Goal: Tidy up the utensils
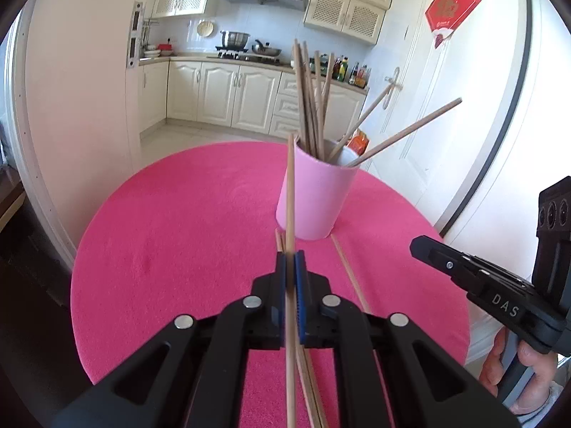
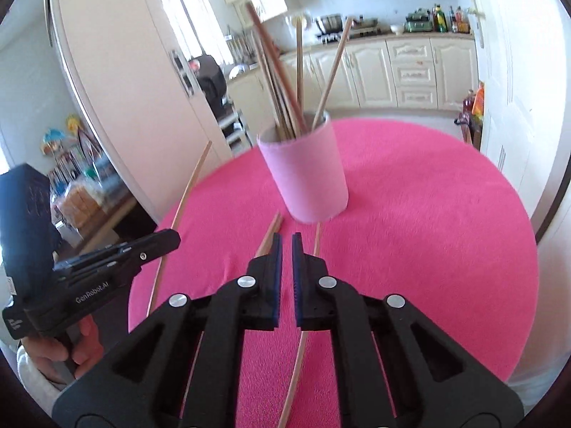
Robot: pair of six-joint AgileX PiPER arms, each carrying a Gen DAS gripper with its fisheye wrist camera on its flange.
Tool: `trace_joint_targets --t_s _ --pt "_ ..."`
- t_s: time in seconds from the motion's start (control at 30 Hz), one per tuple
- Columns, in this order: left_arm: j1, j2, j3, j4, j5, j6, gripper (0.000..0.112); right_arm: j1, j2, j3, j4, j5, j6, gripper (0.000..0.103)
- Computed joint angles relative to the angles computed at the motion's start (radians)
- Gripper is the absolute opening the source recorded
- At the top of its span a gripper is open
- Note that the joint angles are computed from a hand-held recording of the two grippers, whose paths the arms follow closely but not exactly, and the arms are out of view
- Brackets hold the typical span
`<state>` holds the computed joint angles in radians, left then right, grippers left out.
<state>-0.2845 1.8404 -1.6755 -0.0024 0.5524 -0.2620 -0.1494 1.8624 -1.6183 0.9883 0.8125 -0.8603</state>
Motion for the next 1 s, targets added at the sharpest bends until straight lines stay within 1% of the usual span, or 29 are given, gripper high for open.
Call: trace_joint_targets --t_s 0.03,0.07,0.1,0.13,0.17,0.2,0.23,0.27,0.3,0.33,0.4,0.43,0.5,0.53,0.57,0.6,0.67,0.73,0.77,0.87,0.93,1.0 --pt "-0.007 0.003 -0.008 0.007 -0.013 -0.003 0.006 -0.003 0.012 -0.022 -0.003 0.016 0.009 0.005" --pt "-0.009 0.01 -0.022 0.01 -0.01 0.0 0.006 -0.003 0.046 -0.084 -0.044 0.066 0.059 0.005" --pt "-0.006 0.024 -0.054 0.003 0.027 0.01 0.006 -0.004 0.082 -0.154 -0.091 0.129 0.128 0.005" --pt "-0.005 0.049 -0.1 -0.001 0.077 0.01 0.006 0.0 0.098 -0.184 -0.115 0.153 0.157 0.005" --pt "0.0 0.071 -0.135 -0.022 0.112 0.019 0.006 0.017 0.109 -0.216 -0.179 0.147 0.197 0.006" --pt "0.005 0.091 -0.167 -0.042 0.143 0.032 0.006 0.046 0.131 -0.26 -0.279 0.162 0.257 0.006" --pt "0.007 0.109 -0.196 -0.043 0.18 0.03 0.006 0.076 0.158 -0.305 -0.375 0.201 0.334 0.006" --pt "0.007 0.127 -0.224 -0.031 0.215 0.019 0.006 0.095 0.187 -0.352 -0.431 0.233 0.39 0.006" --pt "0.008 0.146 -0.252 -0.029 0.242 0.013 0.006 0.112 0.209 -0.376 -0.474 0.246 0.42 0.006" --pt "0.014 0.15 -0.252 -0.042 0.246 0.02 0.006 0.133 0.229 -0.402 -0.532 0.258 0.458 0.006" --pt "0.019 0.178 -0.293 -0.057 0.286 0.029 0.006 0.148 0.265 -0.45 -0.568 0.304 0.501 0.007" --pt "0.02 0.183 -0.295 -0.059 0.289 0.029 0.006 0.16 0.278 -0.468 -0.597 0.319 0.52 0.007" --pt "0.025 0.198 -0.311 -0.068 0.299 0.034 0.006 0.184 0.287 -0.477 -0.654 0.317 0.549 0.007" --pt "0.03 0.203 -0.32 -0.076 0.307 0.041 0.006 0.193 0.278 -0.452 -0.675 0.295 0.553 0.007" --pt "0.032 0.209 -0.327 -0.081 0.311 0.042 0.006 0.196 0.28 -0.452 -0.683 0.293 0.553 0.008" --pt "0.035 0.205 -0.315 -0.085 0.303 0.042 0.006 0.198 0.29 -0.463 -0.683 0.302 0.553 0.008" --pt "0.037 0.217 -0.33 -0.088 0.309 0.044 0.006 0.203 0.294 -0.467 -0.691 0.294 0.543 0.008" --pt "0.042 0.231 -0.343 -0.098 0.305 0.045 0.006 0.204 0.293 -0.454 -0.685 0.268 0.527 0.007" --pt "0.041 0.225 -0.326 -0.102 0.287 0.043 0.006 0.196 0.289 -0.441 -0.665 0.257 0.514 0.007" --pt "0.048 0.177 -0.237 -0.134 0.208 0.068 0.006 0.145 0.266 -0.383 -0.537 0.22 0.445 0.006" --pt "0.06 0.145 -0.175 -0.183 0.131 0.112 0.006 0.107 0.247 -0.346 -0.449 0.19 0.4 0.006" --pt "0.067 0.119 -0.122 -0.224 0.055 0.153 0.006 0.066 0.221 -0.301 -0.329 0.163 0.326 0.006"
